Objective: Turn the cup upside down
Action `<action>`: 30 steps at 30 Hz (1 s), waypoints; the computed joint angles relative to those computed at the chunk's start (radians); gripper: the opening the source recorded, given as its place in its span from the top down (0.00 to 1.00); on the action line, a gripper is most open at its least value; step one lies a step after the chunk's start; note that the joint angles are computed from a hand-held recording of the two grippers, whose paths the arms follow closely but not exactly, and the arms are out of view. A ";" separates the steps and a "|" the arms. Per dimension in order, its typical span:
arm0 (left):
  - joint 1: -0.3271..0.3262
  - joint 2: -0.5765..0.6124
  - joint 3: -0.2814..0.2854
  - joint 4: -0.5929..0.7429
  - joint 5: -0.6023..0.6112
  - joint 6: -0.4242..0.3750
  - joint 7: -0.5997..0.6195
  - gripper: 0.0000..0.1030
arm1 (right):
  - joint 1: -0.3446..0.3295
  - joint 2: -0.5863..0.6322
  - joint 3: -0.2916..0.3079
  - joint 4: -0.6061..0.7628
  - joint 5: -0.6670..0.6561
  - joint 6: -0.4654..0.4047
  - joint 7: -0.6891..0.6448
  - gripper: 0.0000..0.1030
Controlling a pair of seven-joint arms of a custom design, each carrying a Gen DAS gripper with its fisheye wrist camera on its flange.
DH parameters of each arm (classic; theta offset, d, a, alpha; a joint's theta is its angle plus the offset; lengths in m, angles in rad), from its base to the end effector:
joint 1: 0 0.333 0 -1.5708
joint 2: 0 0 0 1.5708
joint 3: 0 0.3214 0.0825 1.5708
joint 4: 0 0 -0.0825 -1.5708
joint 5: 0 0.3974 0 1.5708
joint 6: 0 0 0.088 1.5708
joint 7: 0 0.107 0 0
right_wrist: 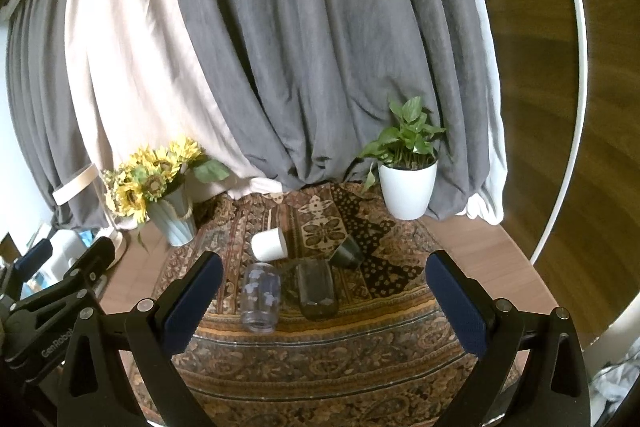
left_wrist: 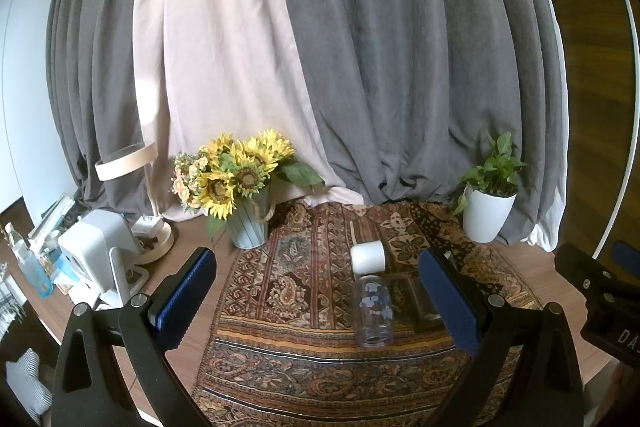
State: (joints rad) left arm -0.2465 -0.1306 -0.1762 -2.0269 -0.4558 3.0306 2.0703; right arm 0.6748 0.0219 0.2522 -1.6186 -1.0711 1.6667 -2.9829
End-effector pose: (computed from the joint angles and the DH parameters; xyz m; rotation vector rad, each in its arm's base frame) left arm 0.5356 -0.2112 0.6402 -1.1288 1.9323 -1.2056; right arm 0.4219 0.4158 0.6534 -0.9740 2.1079 -1.1510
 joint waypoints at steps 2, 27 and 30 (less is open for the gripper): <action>0.000 -0.003 0.000 -0.002 -0.001 0.001 0.000 0.00 | 0.001 0.005 0.000 0.006 -0.002 -0.005 -0.002 0.01; 0.010 0.008 -0.002 0.015 0.009 -0.025 0.005 0.00 | -0.001 0.003 -0.002 0.002 0.004 0.000 -0.006 0.01; 0.013 0.013 -0.005 0.018 0.018 -0.026 -0.003 0.00 | -0.001 0.009 -0.003 0.008 0.004 -0.005 -0.003 0.01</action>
State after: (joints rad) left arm -0.2337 -0.1179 -0.1812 -2.0089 -0.4374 3.0049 2.0677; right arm 0.6742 0.0311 0.2490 -1.6105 -1.0674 1.6613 -2.9863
